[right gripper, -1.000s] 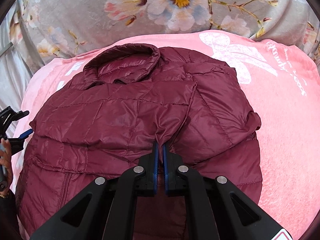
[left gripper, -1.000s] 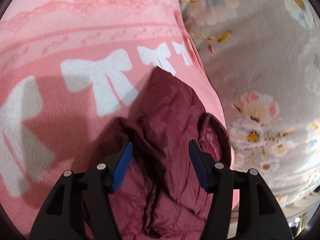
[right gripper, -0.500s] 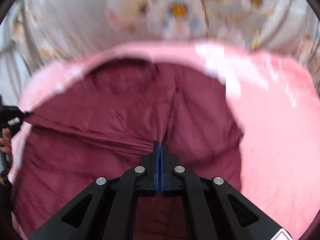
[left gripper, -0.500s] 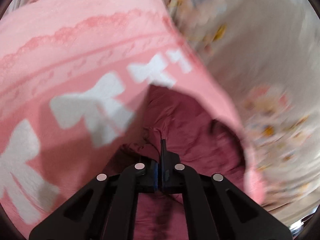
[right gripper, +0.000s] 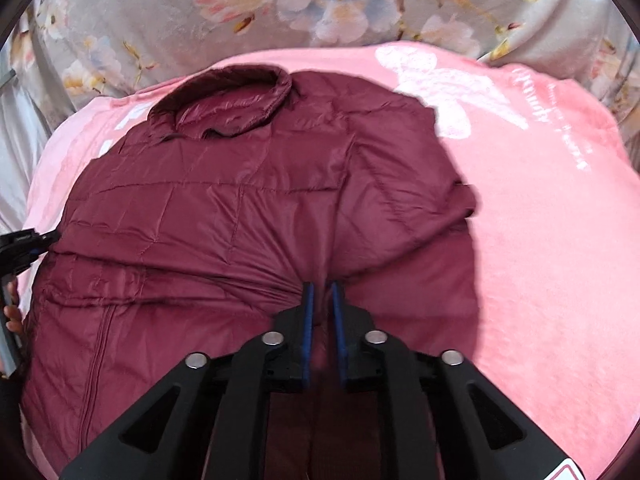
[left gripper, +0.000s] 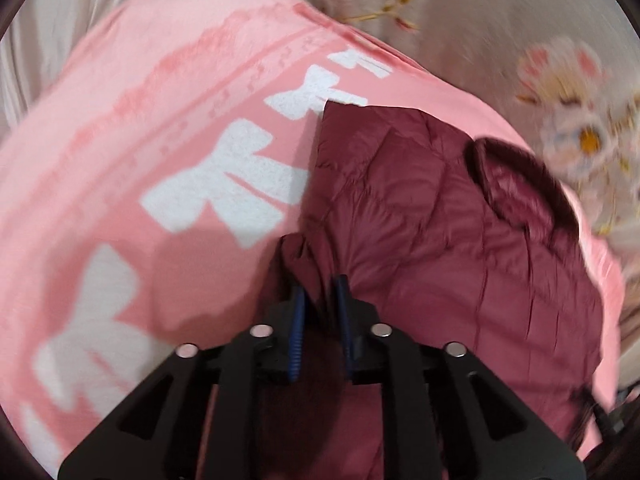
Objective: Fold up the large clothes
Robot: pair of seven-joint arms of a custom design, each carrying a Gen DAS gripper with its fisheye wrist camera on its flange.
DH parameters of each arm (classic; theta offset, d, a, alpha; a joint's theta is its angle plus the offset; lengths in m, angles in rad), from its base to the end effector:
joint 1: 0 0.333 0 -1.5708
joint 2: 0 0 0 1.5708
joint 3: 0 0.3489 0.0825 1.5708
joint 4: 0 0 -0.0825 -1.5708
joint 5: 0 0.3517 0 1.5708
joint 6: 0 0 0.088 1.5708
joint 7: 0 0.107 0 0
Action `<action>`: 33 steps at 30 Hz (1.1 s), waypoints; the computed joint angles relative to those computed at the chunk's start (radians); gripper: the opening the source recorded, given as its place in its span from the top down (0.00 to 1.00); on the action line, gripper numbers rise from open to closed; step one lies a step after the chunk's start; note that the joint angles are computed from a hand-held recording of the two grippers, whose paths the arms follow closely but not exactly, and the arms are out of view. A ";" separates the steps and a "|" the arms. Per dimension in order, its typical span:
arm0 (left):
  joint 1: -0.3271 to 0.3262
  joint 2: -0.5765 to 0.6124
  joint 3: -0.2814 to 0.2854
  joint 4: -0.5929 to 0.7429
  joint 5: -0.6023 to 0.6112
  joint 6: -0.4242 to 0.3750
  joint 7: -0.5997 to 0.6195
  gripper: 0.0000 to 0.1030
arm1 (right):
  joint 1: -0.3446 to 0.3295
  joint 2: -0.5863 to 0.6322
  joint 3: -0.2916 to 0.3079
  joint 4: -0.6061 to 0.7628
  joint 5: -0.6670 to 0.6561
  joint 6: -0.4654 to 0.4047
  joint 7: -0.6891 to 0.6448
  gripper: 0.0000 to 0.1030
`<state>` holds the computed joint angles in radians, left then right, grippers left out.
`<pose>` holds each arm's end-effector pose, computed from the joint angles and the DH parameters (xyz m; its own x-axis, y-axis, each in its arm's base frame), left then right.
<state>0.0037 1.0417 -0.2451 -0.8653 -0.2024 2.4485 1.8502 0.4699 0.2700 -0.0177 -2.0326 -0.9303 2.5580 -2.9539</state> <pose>0.8269 -0.0948 0.3638 -0.2864 -0.9256 0.2473 -0.8231 0.1056 -0.5580 0.5322 0.2722 0.3880 -0.5074 -0.8545 -0.1115 -0.6589 0.4681 -0.5889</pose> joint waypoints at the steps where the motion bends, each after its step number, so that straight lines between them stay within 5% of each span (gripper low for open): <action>1: 0.002 -0.036 0.008 -0.053 0.011 0.027 0.015 0.82 | 0.009 -0.014 0.001 -0.004 -0.002 -0.024 0.009 0.85; 5: 0.016 -0.113 -0.039 -0.127 -0.009 0.063 0.081 0.82 | 0.025 -0.028 0.011 0.057 -0.054 -0.101 0.035 0.83; 9: -0.014 -0.115 -0.086 -0.082 -0.046 -0.028 0.139 0.82 | -0.013 0.079 0.014 0.212 -0.041 0.062 -0.059 0.83; 12: -0.076 -0.075 -0.063 -0.020 -0.040 -0.102 0.132 0.82 | -0.013 0.205 0.019 0.366 0.055 0.061 -0.225 0.83; 17: -0.119 -0.059 -0.028 -0.081 -0.021 -0.043 0.099 0.82 | -0.003 0.333 0.011 0.474 0.190 0.042 -0.351 0.83; 24: -0.087 -0.152 -0.075 -0.404 -0.027 0.338 0.233 0.82 | 0.124 0.388 -0.122 0.486 0.189 0.039 -0.323 0.86; 33: -0.078 -0.147 -0.086 -0.388 0.002 0.321 0.209 0.81 | 0.143 0.375 -0.158 0.452 0.213 0.090 -0.322 0.86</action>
<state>-0.0745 0.8943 -0.3310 -1.2531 -0.2008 2.7698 2.0589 0.6127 0.6447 -0.1757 -1.5810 -0.7175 2.6480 -3.2761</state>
